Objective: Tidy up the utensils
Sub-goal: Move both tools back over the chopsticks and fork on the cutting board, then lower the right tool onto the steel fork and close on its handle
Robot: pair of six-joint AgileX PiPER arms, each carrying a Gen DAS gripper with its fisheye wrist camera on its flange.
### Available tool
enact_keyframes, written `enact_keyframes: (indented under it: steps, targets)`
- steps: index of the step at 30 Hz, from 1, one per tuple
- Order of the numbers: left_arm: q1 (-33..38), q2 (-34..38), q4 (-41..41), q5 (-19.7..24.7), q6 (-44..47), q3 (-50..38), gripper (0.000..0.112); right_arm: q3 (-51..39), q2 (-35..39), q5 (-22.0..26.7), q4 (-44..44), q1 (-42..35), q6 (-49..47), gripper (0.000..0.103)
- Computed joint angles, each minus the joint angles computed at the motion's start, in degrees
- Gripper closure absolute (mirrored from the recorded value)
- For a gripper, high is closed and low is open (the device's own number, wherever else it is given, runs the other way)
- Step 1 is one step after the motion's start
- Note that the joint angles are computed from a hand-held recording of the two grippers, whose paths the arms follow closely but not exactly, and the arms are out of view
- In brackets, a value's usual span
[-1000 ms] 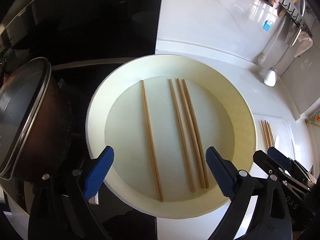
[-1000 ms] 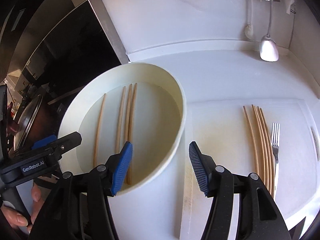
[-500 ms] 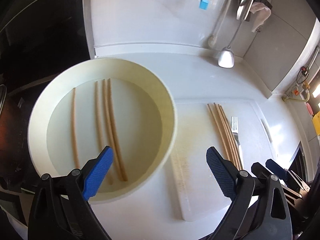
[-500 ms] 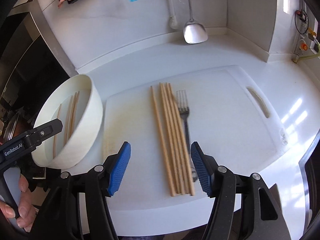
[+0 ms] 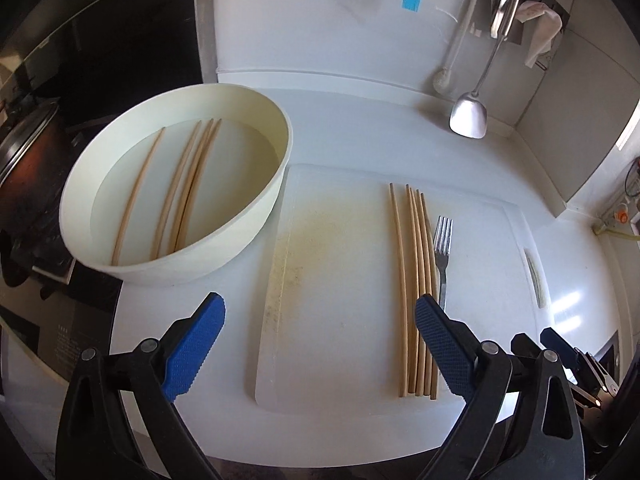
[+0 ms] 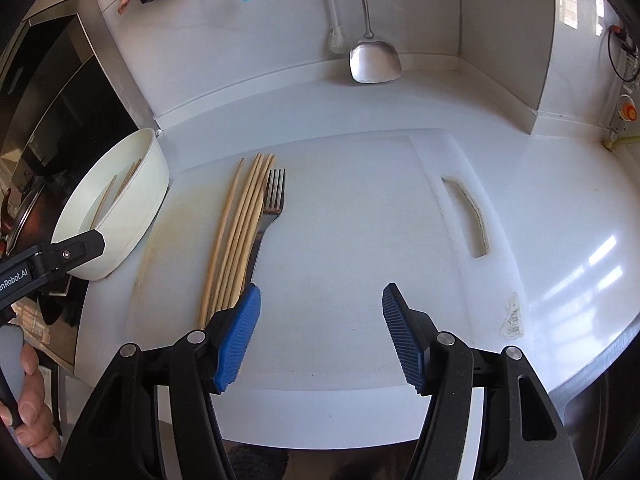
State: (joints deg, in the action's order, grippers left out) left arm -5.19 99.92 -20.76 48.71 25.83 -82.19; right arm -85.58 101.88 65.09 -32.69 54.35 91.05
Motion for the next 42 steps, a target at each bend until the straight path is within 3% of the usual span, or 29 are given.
enact_keyframes:
  steps: [9,13,32,42]
  targets:
    - [-0.7,-2.7,1.4,-9.6,-1.9,7.3,0.017,2.3,2.1,-7.4,-3.3,-2.3,1.5,0.042]
    - [-1.6,-0.6,3.7,-7.8,-1.9,4.4,0.017,0.7,3.9,-8.9,-3.2,-3.4,3.1,0.042]
    - [1.6,2.6,-16.2,-17.4,19.2,11.2,0.016,-7.9,13.7,-3.7,-8.8,-4.2,4.8,0.042]
    - [2.2,3.0,-17.2,-15.9,20.1,11.0,0.016,-12.0,16.7,-0.3,-7.6,-4.1,2.1,0.042]
